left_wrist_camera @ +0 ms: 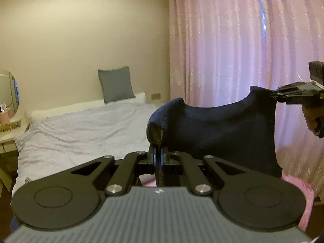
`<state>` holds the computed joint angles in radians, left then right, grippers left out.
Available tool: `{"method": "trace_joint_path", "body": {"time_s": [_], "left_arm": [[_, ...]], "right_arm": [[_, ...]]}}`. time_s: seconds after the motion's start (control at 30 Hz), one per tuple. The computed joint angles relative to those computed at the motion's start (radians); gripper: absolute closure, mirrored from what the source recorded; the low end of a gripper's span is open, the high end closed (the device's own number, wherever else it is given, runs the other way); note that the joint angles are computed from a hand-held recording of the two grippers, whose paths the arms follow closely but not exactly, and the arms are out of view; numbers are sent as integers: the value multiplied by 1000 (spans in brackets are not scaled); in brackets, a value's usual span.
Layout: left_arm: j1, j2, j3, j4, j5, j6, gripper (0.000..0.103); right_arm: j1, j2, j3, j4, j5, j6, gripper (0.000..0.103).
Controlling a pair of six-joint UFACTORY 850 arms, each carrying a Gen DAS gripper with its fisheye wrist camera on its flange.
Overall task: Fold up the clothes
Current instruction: 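Shake the navy shirt out with both grippers and lay it flat on the bed, then open both grippers to release the flattened navy shirt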
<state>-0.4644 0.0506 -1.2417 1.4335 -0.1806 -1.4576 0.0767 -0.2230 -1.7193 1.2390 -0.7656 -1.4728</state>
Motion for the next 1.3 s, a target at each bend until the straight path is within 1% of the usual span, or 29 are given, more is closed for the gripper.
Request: {"method": "trace_joint_path", "body": {"time_s": [0.07,0.13,0.2,0.27,0.3,0.37,0.47,0.53,0.6,0.63,0.7,0.77,0.83,0.9,0.93,0.97,1.0,1.03,1.07,1.17,1.23,1.27,1.3], "left_arm": [[-10,-44,-58,98,-21,-95,101],[-31,-53,-84,168,-43,-142,101],[-58,-37,-77,234,-60,-187,101],[-94,12,-16,319,-73,-256,101],[-115,41,23,359,-81,-289,101],[-167,105,119,427,-110,-354,101],[-261,203,282,465,-169,-406,101],[-354,264,412,436,-230,-396,101],[-456,302,531,376,-289,-400,101],[-498,306,590,363,-297,-441,101],[-581,274,689,317,-301,-496,101],[-636,208,761,346,-280,-645,101],[-680,109,812,424,-252,-846,103],[-720,33,840,475,-239,-988,103],[-733,16,846,466,-233,-1007,103],[-747,-3,853,460,-226,-1029,103],[-760,-22,858,456,-218,-1054,103],[-769,-33,860,435,-211,-1055,103],[-773,-28,856,379,-208,-1015,103],[-779,-18,840,220,-207,-893,103],[-778,-34,818,155,-228,-814,99],[-790,-38,808,110,-243,-760,94],[-816,-34,798,51,-262,-692,86]], "right_arm": [[-25,-36,-64,30,-29,-37,102],[-46,-39,-87,63,-47,-76,102],[-74,-5,-49,113,-62,-137,102],[-103,44,23,164,-71,-215,102],[-117,81,79,190,-74,-260,102],[-145,194,246,240,-83,-367,102],[-186,367,509,289,-85,-511,102],[-210,483,688,303,-80,-572,102],[-242,594,862,264,-72,-578,102],[-258,645,946,219,-65,-556,102],[-287,710,1088,106,-55,-502,102],[-315,756,1220,-5,-42,-453,102],[-304,754,1330,-107,11,-423,102],[-318,701,1392,-167,47,-447,102],[-333,660,1409,-189,62,-479,102],[-343,640,1423,-211,67,-496,102],[-338,632,1437,-241,88,-491,102],[-291,589,1417,-228,106,-483,102],[-271,587,1412,-254,108,-459,102],[-273,572,1361,-337,87,-421,102],[-283,597,1354,-393,73,-415,102],[-286,608,1352,-415,72,-424,102],[-283,612,1355,-436,87,-433,102]]}}
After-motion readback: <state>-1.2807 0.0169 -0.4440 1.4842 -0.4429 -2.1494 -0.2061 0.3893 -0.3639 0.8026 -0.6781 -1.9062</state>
